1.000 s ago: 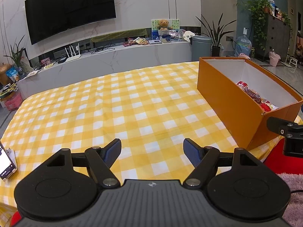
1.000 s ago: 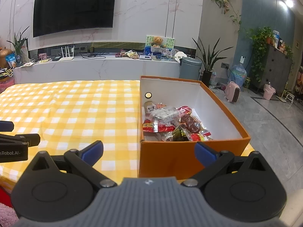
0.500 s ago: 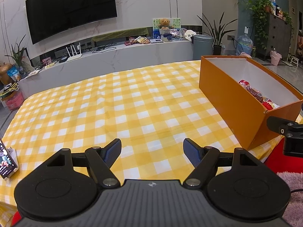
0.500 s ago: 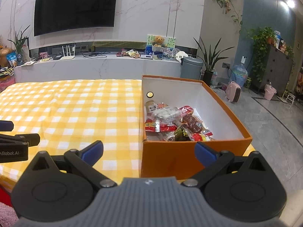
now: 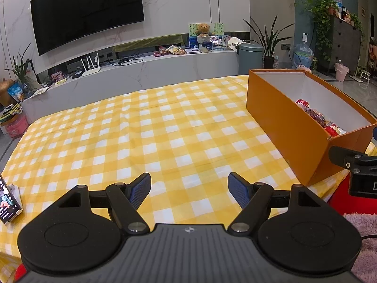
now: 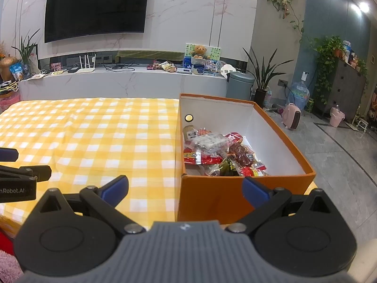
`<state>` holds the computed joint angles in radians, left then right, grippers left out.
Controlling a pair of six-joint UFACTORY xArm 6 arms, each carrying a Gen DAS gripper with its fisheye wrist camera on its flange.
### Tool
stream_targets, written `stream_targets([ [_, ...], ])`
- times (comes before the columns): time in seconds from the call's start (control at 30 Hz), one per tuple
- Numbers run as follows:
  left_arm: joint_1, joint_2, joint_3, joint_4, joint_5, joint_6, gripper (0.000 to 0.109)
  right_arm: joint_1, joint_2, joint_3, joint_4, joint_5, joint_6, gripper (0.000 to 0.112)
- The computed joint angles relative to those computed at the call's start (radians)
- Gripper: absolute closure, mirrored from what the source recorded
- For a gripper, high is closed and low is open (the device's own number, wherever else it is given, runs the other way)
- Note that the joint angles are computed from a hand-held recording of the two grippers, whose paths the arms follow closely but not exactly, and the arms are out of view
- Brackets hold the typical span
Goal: Organize snacks
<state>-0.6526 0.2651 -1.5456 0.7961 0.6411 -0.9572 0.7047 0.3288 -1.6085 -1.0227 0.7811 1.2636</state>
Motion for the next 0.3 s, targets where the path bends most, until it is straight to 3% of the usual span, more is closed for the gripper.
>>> stream_targets([
  [0.3,0.007,-0.001,0.001,0.004,-0.007,-0.009,0.021,0.002,0.007,-0.009,0.003,-0.002,-0.01,0.013],
])
